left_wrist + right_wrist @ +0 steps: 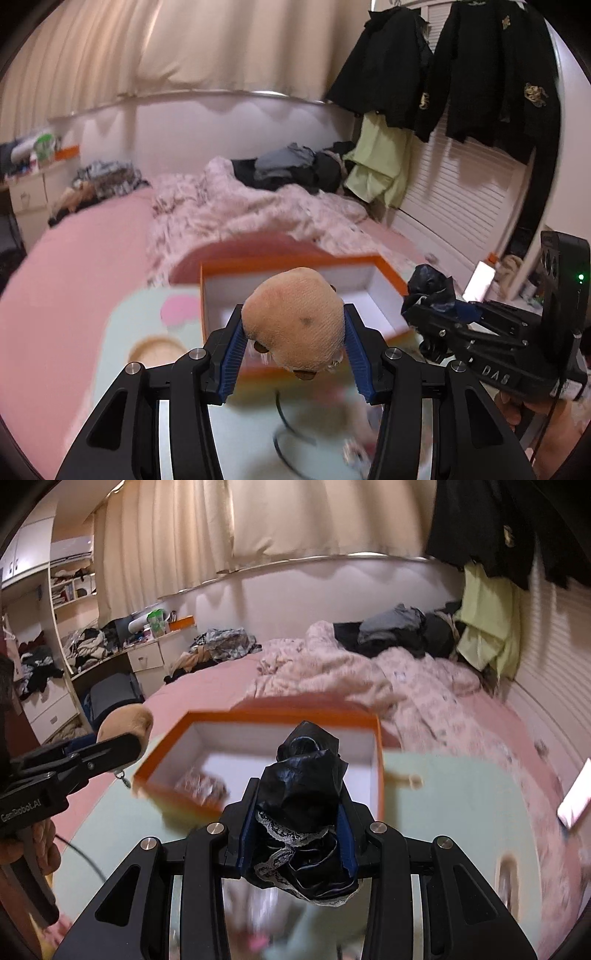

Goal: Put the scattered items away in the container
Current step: 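Carry the bear head with the left tool into the box while the right tool carries the lace cloth there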

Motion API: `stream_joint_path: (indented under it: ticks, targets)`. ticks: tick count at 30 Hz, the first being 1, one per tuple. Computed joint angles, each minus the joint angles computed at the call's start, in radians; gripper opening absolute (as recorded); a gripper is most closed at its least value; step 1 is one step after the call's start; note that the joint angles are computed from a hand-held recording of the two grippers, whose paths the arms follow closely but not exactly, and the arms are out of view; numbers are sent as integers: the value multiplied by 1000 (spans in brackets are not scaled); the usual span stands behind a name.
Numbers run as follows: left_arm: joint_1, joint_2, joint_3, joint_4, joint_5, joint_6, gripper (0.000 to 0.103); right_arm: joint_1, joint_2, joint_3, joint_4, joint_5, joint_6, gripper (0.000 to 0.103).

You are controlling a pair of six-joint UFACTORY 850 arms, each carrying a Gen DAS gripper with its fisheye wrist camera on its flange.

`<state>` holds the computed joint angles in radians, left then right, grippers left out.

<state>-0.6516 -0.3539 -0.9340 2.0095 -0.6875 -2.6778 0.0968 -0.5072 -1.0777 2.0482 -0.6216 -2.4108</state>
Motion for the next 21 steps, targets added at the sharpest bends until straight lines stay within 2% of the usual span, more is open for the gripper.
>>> stream_joint_path:
  ticks: [3, 6, 8, 9, 10, 12, 13, 15, 19, 21]
  targets:
    - [34, -42, -61, -7, 32, 45, 49, 31, -36, -64, 43, 37, -28, 38]
    - [51, -98, -111, -30, 22, 73, 50, 49, -87, -141, -35, 82, 82, 40]
    - [60, -130, -140, -52, 24, 100, 59, 61, -134, -204, -161, 133, 214, 54]
    - [60, -141, -151, -69, 18, 127, 70, 63, -144, -217, -189, 152, 246, 58]
    - [55, -149, -157, -82, -2, 149, 73, 62, -149, -221, -176, 160, 245, 58]
    - [42, -145, -148, -77, -41, 156, 76, 44, -140, -208, -143, 111, 247, 62]
    - [38, -137, -140, -69, -50, 152, 79, 35, -135, -205, -141, 87, 260, 72]
    - [33, -117, -125, -62, -52, 142, 81, 15, -115, -183, -112, 35, 256, 80]
    - [18, -62, -69, -51, -71, 89, 82, 6, -82, -162, -90, 33, 220, 80]
    - [4, -37, -40, -61, -68, 72, 84, -13, -55, -125, -109, 2, 226, 80]
